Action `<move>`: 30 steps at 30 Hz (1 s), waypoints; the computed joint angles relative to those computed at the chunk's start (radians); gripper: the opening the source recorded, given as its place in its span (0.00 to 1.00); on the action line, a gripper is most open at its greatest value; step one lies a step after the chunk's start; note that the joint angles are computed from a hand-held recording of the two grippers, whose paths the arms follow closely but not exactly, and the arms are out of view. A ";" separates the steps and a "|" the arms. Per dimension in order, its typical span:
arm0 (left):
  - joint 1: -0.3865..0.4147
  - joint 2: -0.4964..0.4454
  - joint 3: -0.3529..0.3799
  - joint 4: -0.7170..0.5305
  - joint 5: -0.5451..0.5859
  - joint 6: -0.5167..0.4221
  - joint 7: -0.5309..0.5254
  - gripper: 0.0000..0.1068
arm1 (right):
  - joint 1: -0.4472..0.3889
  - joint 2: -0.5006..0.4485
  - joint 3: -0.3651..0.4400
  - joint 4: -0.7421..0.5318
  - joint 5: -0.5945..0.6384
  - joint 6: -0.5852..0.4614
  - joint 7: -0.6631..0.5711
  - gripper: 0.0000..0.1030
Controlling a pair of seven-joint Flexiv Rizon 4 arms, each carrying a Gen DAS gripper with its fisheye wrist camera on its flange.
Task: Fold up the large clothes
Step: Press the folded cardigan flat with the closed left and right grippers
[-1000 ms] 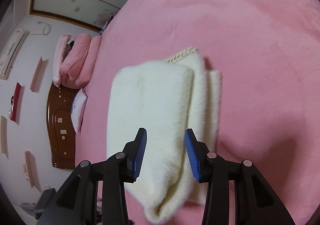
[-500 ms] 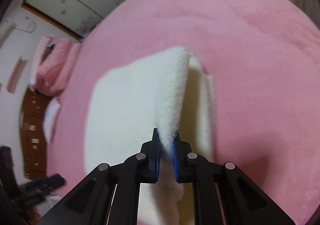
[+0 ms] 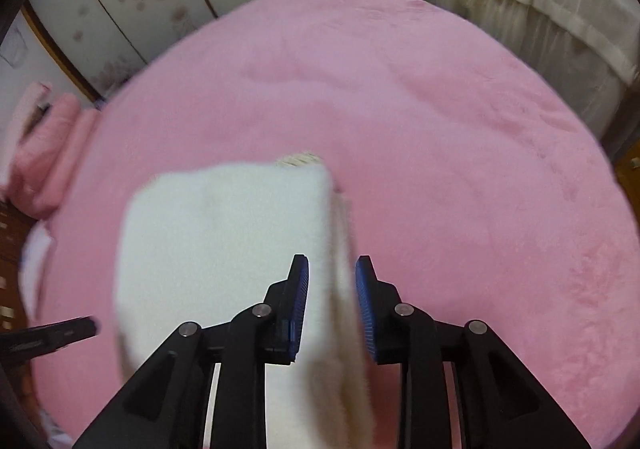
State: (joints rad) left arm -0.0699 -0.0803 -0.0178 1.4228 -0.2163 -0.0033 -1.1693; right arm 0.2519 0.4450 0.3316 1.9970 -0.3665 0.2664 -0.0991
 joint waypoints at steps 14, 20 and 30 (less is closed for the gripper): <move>-0.061 -0.258 -0.037 -0.075 -0.031 0.231 -0.077 0.01 | 0.034 -0.342 -0.152 -0.028 0.248 0.671 -0.251 0.00; -0.038 -0.294 -0.029 -0.117 -0.030 0.285 -0.140 0.01 | -0.061 -0.165 -0.120 0.029 -0.028 0.290 0.062 0.00; -0.011 -0.159 -0.053 0.127 -0.313 0.189 -0.191 0.01 | 0.053 -0.190 -0.111 0.000 0.205 0.619 -0.029 0.00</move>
State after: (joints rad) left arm -0.0807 -0.2391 -0.0706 1.5493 -0.5289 0.1857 -1.3602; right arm 0.3046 0.2545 0.2207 1.9967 -0.1616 0.8850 -0.1281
